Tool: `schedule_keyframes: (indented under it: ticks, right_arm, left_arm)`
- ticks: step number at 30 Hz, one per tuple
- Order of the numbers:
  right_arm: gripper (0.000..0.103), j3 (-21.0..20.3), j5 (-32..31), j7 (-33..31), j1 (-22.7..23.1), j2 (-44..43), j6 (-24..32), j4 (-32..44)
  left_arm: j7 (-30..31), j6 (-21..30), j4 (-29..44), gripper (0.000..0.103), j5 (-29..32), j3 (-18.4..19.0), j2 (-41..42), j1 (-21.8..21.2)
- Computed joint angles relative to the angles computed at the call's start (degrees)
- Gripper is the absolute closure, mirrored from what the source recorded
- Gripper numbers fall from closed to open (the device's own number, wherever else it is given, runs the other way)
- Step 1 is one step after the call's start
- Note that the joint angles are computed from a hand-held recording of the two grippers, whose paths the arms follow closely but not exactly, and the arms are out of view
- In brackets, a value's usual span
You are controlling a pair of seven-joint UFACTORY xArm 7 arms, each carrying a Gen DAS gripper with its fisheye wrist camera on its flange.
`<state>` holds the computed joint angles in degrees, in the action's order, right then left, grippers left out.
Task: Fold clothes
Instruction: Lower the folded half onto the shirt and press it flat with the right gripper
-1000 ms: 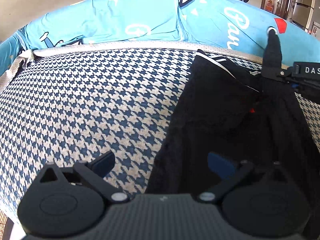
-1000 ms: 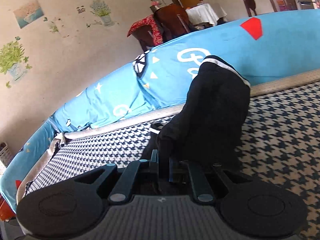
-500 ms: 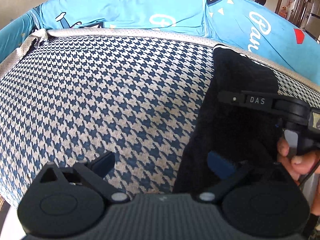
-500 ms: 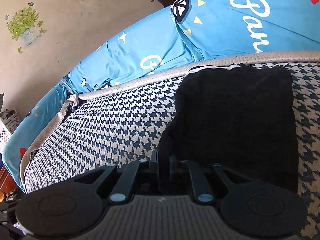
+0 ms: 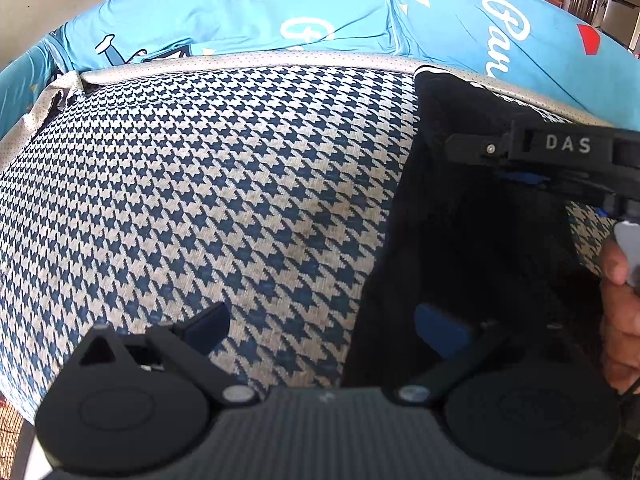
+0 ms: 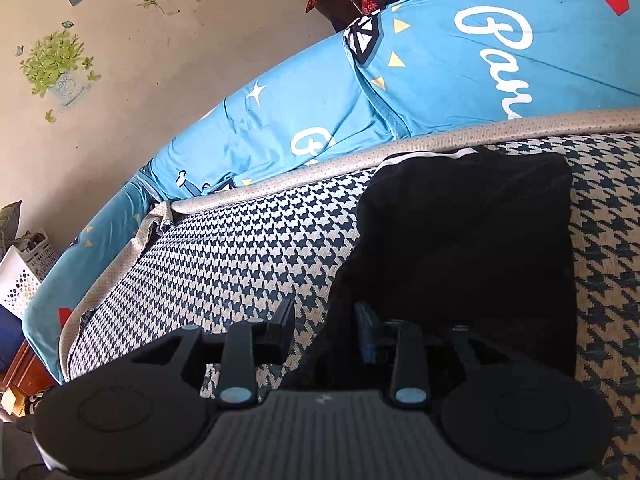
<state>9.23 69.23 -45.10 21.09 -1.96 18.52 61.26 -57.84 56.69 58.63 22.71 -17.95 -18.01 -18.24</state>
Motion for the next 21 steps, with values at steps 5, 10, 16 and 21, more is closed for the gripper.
schedule_keyframes:
  ticks: [5,10,16,21]
  right_arm:
    - [0.069,-1.10,-0.31,0.43,-0.32,-3.35,1.40,-1.92]
    - [0.069,-2.62,-3.33,3.06,-0.08,-7.10,2.01,-5.31]
    - [0.069,-4.48,-8.48,6.22,0.39,-11.02,2.35,-9.64]
    - [0.069,-5.75,-13.82,11.90,0.62,-14.83,1.92,-13.27]
  left_arm:
    - [1.21,0.58,0.70,0.000,0.72,-0.29,1.14,-0.50]
    - [1.86,0.84,0.71,0.000,1.06,-0.29,1.69,-1.18]
    - [3.21,0.28,-0.85,0.000,0.79,0.07,1.26,-1.74]
    - [3.98,-1.92,-3.82,0.000,-0.34,0.69,-0.41,-1.69]
